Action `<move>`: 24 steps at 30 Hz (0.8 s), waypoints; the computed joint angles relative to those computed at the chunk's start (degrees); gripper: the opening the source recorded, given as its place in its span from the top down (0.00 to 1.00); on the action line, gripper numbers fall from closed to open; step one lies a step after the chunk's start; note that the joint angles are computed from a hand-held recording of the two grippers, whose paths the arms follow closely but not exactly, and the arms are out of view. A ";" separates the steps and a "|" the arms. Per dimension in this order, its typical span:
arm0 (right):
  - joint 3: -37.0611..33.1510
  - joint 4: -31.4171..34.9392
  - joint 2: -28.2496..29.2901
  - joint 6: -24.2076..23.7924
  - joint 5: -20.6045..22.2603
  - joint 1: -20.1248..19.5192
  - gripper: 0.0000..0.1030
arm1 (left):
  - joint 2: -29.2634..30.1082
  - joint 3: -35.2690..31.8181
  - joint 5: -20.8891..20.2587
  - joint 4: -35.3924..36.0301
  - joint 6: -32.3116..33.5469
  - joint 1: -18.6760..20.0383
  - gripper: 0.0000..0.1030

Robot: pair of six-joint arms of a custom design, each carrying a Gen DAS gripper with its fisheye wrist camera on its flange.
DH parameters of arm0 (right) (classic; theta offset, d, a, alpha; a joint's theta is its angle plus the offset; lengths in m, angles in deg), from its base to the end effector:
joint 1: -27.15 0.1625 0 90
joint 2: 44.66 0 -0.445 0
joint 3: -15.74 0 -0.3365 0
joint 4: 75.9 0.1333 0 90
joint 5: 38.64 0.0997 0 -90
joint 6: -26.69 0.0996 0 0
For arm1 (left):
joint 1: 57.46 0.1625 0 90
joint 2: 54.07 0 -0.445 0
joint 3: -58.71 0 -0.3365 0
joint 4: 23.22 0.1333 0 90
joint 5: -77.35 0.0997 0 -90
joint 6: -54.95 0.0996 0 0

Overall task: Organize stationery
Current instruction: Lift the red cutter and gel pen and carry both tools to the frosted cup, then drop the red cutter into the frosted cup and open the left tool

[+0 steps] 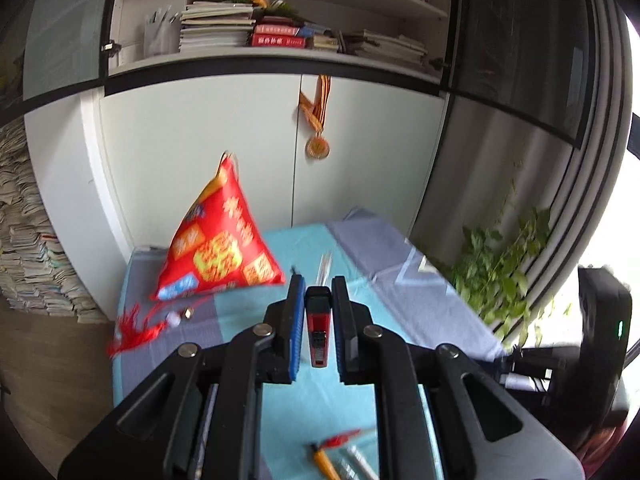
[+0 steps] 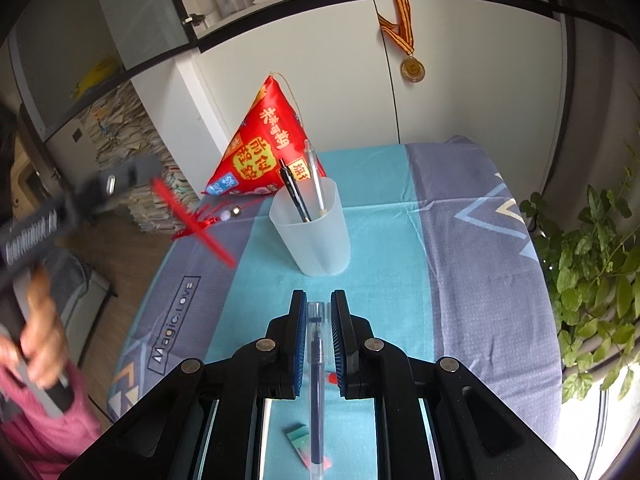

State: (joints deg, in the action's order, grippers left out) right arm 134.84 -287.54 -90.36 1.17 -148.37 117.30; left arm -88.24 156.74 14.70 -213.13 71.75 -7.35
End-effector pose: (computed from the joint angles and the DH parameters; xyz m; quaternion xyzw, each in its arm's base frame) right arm 0.1011 -0.5430 0.1704 0.1315 -0.8923 0.3584 0.2410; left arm -0.2789 -0.6129 0.0975 0.3743 0.8479 -0.3396 0.1601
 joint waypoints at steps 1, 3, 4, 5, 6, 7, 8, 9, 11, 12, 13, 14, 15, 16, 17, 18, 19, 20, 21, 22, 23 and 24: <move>0.24 -0.36 -0.05 0.06 -0.09 -0.04 0.88 | 0.76 -1.73 0.00 0.47 0.18 -0.05 0.89; 0.79 -1.11 -0.26 0.22 -0.24 -0.17 0.88 | 2.23 -4.45 0.57 0.94 0.86 -0.21 0.89; 1.12 -1.62 -0.41 0.36 -0.28 -0.24 0.88 | 3.10 -6.06 0.82 1.92 0.83 -0.12 0.89; 1.37 -1.99 -0.57 0.43 -0.31 -0.31 0.88 | 3.87 -7.58 0.94 3.60 0.46 0.09 0.89; 1.59 -2.38 -0.71 0.48 -0.42 -0.35 0.88 | 4.74 -8.99 1.23 5.20 -0.04 0.35 0.89; 1.83 -2.85 -0.88 0.60 -0.56 -0.39 0.88 | 5.64 -10.10 1.79 6.43 -0.30 0.60 0.89; 1.95 -3.11 -1.02 0.69 -0.60 -0.42 0.88 | 6.31 -10.58 2.38 7.00 -0.40 0.81 0.89; 2.07 -3.42 -1.20 0.80 -0.62 -0.45 0.88 | 7.02 -11.20 2.98 7.75 -0.65 1.07 0.89; 2.18 -3.97 -1.47 0.96 -0.60 -0.53 0.88 | 8.19 -12.44 3.36 10.10 -1.85 1.83 0.89; 2.08 -4.12 -1.55 1.05 -0.56 -0.58 0.88 | 8.55 -12.74 3.37 10.96 -2.33 2.11 0.89; 1.87 -4.09 -1.62 1.16 -0.50 -0.59 0.88 | 8.89 -13.02 3.57 11.92 -2.85 2.36 0.89; 1.57 -3.96 -1.67 1.18 -0.37 -0.61 0.88 | 9.19 -13.18 3.74 12.62 -3.25 2.61 0.89; 1.18 -3.80 -1.65 1.23 -0.36 -0.49 0.88 | 9.35 -13.17 3.78 13.00 -3.51 2.81 0.89; 0.76 -3.57 -1.60 1.19 -0.31 -0.36 0.88 | 9.45 -13.21 3.76 13.40 -3.76 2.94 0.89; 0.20 -3.21 -1.51 1.04 -0.22 -0.18 0.88 | 9.53 -13.20 3.62 13.76 -4.10 3.06 0.89; -0.38 -3.00 -1.37 0.89 -0.26 0.05 0.88 | 9.53 -13.22 3.36 14.28 -4.47 3.17 0.89; -1.02 -2.83 -1.17 0.71 -0.43 0.32 0.88 | 9.33 -13.00 2.87 14.99 -4.97 3.34 0.89; -1.84 -2.47 -0.93 0.51 -0.67 0.66 0.88 | 9.18 -12.85 2.58 15.44 -5.38 3.41 0.89; -2.59 -2.13 -0.73 0.38 -0.83 0.98 0.88 | 8.96 -12.52 2.32 15.41 -5.51 3.46 0.89; -3.29 -1.76 -0.58 0.29 -0.86 1.27 0.88 | 8.76 -12.16 2.15 15.34 -5.40 3.47 0.89; -4.20 -1.22 -0.40 0.17 -0.88 1.65 0.88 | 8.41 -11.53 2.21 15.04 -5.25 3.41 0.89; -4.85 -1.06 -0.23 -0.01 -0.92 1.94 0.88 | 8.06 -10.90 2.51 14.52 -5.10 3.32 0.89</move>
State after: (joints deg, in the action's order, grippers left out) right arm 129.99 -288.60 -90.59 1.17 -149.29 119.23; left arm -80.18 145.84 17.21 -198.61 66.65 -4.03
